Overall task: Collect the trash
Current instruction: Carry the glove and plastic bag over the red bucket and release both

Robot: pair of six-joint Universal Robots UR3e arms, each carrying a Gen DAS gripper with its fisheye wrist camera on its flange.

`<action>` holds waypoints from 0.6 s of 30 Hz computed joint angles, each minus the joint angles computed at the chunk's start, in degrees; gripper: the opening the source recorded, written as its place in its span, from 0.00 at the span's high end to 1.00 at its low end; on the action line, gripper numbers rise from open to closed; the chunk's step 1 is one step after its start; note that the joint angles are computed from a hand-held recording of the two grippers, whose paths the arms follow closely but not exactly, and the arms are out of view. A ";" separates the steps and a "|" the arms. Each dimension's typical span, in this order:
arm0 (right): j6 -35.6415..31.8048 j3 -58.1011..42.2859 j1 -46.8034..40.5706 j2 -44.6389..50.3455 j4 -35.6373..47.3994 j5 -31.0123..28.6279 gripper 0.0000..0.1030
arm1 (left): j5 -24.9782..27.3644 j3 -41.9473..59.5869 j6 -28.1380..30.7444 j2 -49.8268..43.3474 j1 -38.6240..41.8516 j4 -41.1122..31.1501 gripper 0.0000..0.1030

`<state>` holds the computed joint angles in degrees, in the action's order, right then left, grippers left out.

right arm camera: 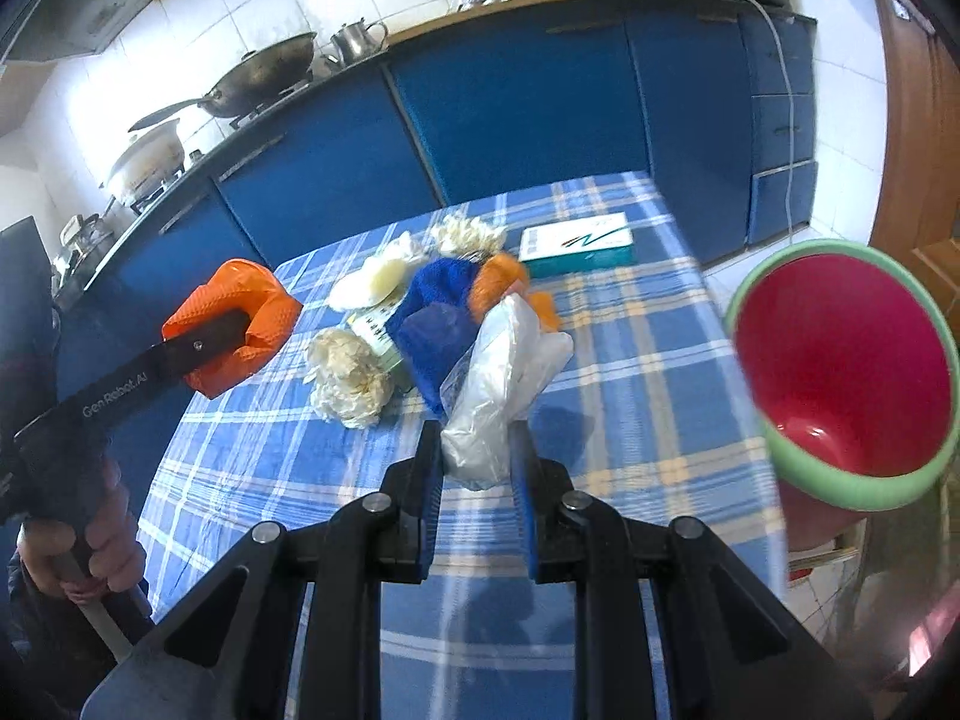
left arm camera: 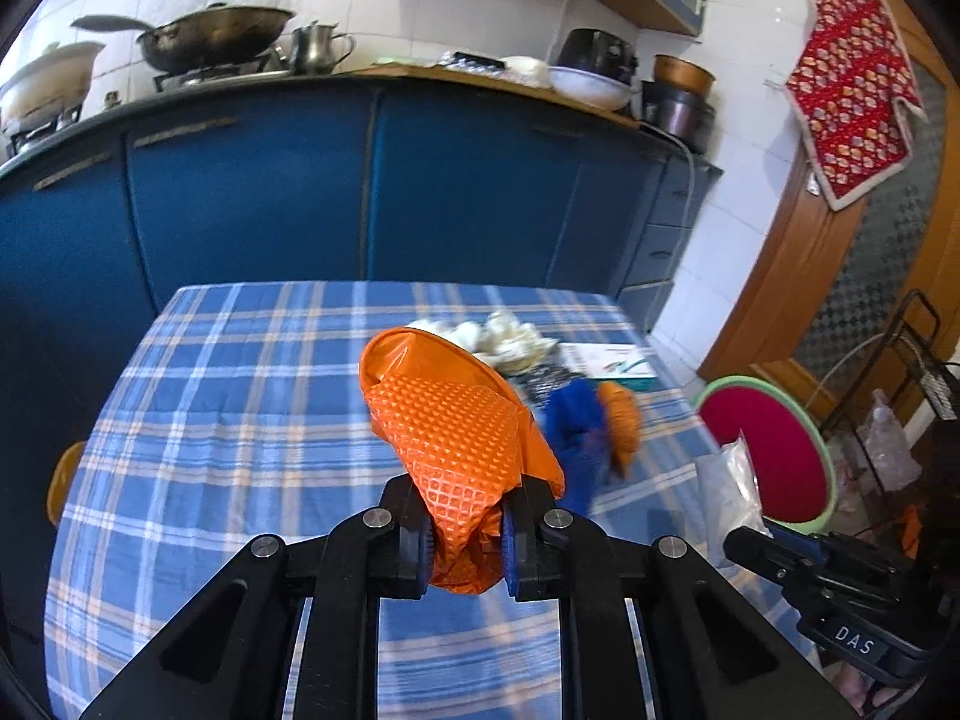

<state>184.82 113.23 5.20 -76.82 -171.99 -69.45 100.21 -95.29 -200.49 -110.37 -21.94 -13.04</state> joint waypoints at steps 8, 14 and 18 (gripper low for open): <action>-3.50 3.59 -7.59 -4.61 1.00 1.87 0.77 | -1.08 18.05 0.97 -10.07 -5.28 -7.34 0.84; -5.72 6.06 -15.08 -4.43 0.65 4.65 0.77 | -2.46 38.14 2.17 -22.29 -8.18 -16.80 0.84; -6.44 7.49 -19.10 -4.31 -0.36 4.79 0.77 | -4.08 55.03 3.23 -32.37 -10.15 -24.25 0.84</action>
<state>178.38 120.72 -13.90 -81.14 -172.35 -64.66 96.13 -40.26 -197.26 -142.74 -32.09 -37.29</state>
